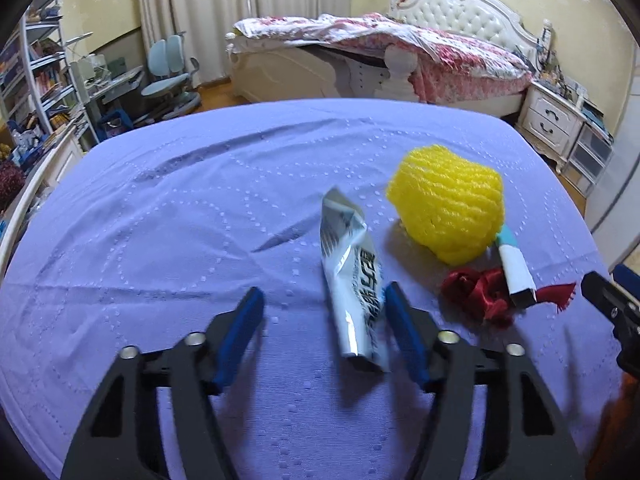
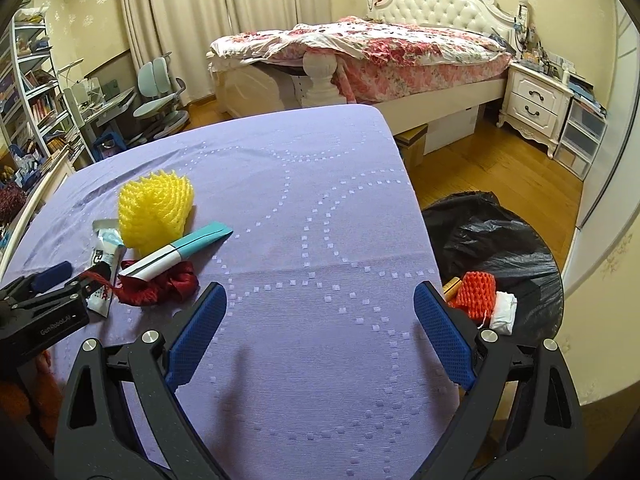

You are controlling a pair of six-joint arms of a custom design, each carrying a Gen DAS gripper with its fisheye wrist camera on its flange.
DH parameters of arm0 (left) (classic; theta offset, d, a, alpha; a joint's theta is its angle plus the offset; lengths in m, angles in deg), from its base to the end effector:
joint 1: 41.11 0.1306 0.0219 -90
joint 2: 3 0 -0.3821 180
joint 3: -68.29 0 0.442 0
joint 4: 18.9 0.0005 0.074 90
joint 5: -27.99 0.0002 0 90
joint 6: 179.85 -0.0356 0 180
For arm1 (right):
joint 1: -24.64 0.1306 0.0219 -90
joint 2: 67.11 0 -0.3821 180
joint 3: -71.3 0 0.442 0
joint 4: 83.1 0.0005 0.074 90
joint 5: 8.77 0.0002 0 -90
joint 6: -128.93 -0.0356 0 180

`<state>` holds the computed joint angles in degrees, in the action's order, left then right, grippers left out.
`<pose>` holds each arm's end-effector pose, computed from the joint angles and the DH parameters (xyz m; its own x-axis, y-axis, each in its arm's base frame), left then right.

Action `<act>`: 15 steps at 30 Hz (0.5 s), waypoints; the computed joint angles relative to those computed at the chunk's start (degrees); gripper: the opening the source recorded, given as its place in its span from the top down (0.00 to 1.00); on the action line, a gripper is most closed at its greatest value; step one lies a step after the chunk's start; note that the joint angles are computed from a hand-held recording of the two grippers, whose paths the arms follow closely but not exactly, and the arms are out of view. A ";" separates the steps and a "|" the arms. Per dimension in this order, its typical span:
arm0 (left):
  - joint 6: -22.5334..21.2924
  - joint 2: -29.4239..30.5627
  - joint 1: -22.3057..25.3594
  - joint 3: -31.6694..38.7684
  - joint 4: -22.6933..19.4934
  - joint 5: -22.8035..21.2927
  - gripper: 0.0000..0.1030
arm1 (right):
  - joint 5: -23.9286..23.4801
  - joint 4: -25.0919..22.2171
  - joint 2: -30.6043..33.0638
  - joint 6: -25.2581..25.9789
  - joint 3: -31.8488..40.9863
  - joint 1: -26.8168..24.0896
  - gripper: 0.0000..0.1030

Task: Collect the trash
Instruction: 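Grasp the white toothpaste tube with the left tool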

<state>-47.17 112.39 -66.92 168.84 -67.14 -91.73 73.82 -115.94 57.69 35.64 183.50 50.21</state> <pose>0.6019 -0.2721 0.2689 -0.7094 -0.3109 -0.6325 -0.4147 0.9098 0.0180 0.6729 0.3265 0.2699 -0.6709 -0.2579 -0.6952 -0.4719 0.8717 0.1320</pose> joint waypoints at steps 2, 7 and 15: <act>-1.08 -0.08 0.10 -0.27 0.73 0.63 0.57 | -0.28 0.02 -0.01 -0.09 0.14 0.14 0.10; -2.82 -0.82 -0.07 -1.50 1.66 0.78 0.62 | -2.14 -1.15 0.87 -0.81 2.32 0.46 0.10; -2.64 -2.48 -0.23 -3.67 0.79 -1.10 0.62 | -4.40 -7.53 5.33 -0.18 10.61 2.47 0.10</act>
